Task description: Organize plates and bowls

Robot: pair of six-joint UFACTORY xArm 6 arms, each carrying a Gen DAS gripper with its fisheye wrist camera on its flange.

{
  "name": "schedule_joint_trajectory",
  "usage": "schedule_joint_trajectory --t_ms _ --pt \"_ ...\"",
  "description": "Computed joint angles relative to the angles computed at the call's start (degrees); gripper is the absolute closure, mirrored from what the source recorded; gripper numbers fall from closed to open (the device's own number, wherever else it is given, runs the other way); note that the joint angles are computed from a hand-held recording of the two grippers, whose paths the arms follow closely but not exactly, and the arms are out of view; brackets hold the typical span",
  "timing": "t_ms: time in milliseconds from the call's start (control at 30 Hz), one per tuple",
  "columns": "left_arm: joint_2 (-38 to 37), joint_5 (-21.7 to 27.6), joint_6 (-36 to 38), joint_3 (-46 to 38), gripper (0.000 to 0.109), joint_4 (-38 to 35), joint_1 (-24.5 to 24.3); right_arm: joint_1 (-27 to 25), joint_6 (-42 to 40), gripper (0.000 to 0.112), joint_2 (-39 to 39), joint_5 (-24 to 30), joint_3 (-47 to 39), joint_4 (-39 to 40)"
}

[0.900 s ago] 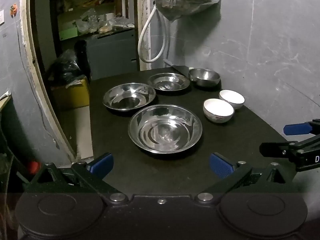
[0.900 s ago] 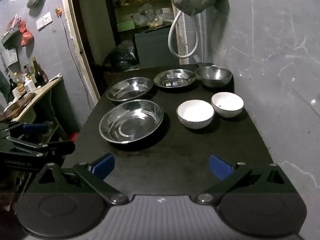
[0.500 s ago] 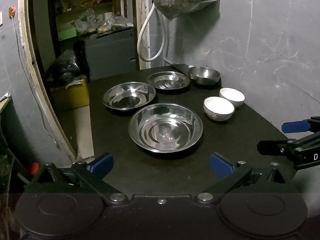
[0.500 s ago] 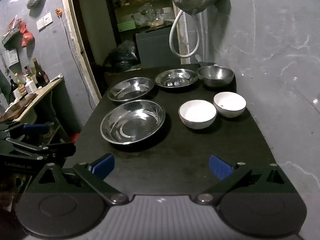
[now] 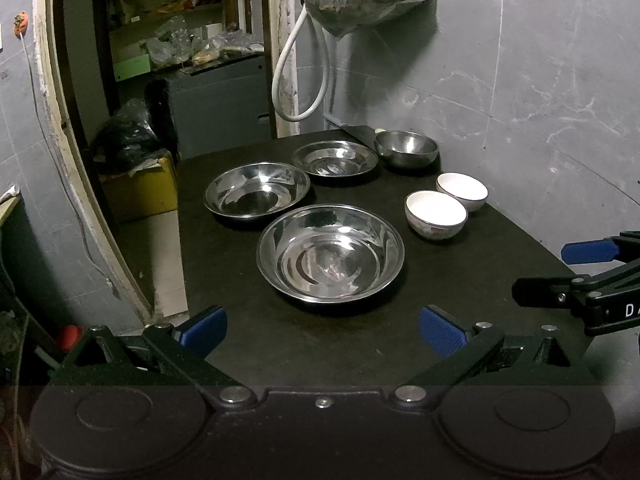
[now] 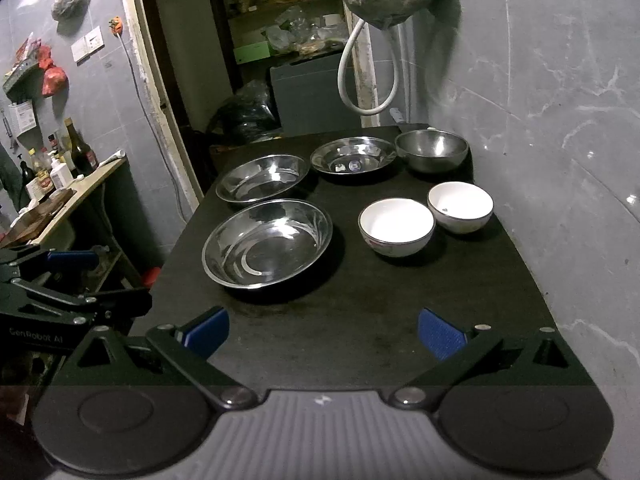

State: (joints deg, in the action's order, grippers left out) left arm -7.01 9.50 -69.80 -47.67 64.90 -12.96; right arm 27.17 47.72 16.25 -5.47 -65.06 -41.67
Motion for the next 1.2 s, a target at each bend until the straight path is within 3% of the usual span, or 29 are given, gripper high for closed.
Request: schedule_joint_trajectory --t_ms 1200 --pt "0.02 0.38 0.14 -0.16 0.006 -0.04 -0.02 -0.54 3.54 0.009 0.09 0.16 -0.6 -3.62"
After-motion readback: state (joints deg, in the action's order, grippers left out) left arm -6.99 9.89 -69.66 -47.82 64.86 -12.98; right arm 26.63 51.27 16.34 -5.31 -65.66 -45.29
